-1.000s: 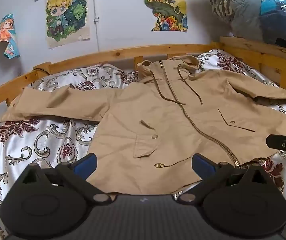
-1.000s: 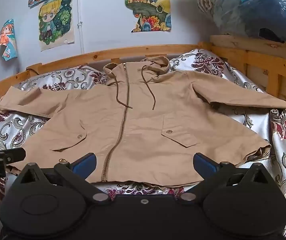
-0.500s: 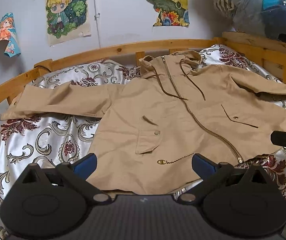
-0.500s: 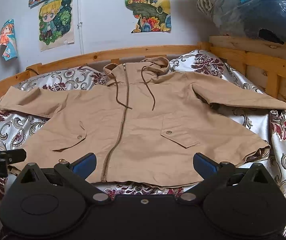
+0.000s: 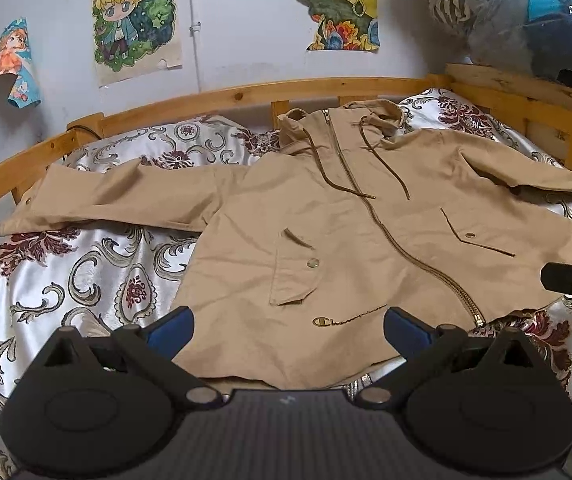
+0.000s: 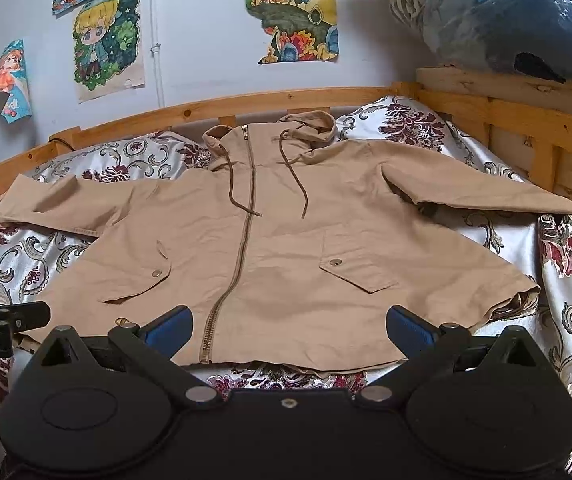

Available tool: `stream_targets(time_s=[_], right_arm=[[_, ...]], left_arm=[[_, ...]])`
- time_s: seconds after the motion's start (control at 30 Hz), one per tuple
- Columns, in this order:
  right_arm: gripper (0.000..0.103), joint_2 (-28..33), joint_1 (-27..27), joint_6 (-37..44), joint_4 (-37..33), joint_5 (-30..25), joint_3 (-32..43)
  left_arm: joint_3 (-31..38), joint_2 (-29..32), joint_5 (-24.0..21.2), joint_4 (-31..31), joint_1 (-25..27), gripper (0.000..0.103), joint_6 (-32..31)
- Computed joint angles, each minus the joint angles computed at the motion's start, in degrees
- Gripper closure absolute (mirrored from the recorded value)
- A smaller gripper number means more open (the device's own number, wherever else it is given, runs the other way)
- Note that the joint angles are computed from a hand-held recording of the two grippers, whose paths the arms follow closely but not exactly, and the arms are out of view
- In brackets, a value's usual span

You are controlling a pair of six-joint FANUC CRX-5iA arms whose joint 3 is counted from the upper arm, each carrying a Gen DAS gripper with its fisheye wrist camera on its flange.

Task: Fold large clothes

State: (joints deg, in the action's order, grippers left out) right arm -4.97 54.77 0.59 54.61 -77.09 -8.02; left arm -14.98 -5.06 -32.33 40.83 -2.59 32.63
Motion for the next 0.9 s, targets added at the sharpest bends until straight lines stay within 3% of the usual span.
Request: stream_targets(time_s=[0.9], right_arm=[[0.001,-0.4,0.0,-0.3,0.3,0.9,-0.5]], left_arm=[[0.2,0.1,-0.4,-0.4,0.0,0.0,0.2]])
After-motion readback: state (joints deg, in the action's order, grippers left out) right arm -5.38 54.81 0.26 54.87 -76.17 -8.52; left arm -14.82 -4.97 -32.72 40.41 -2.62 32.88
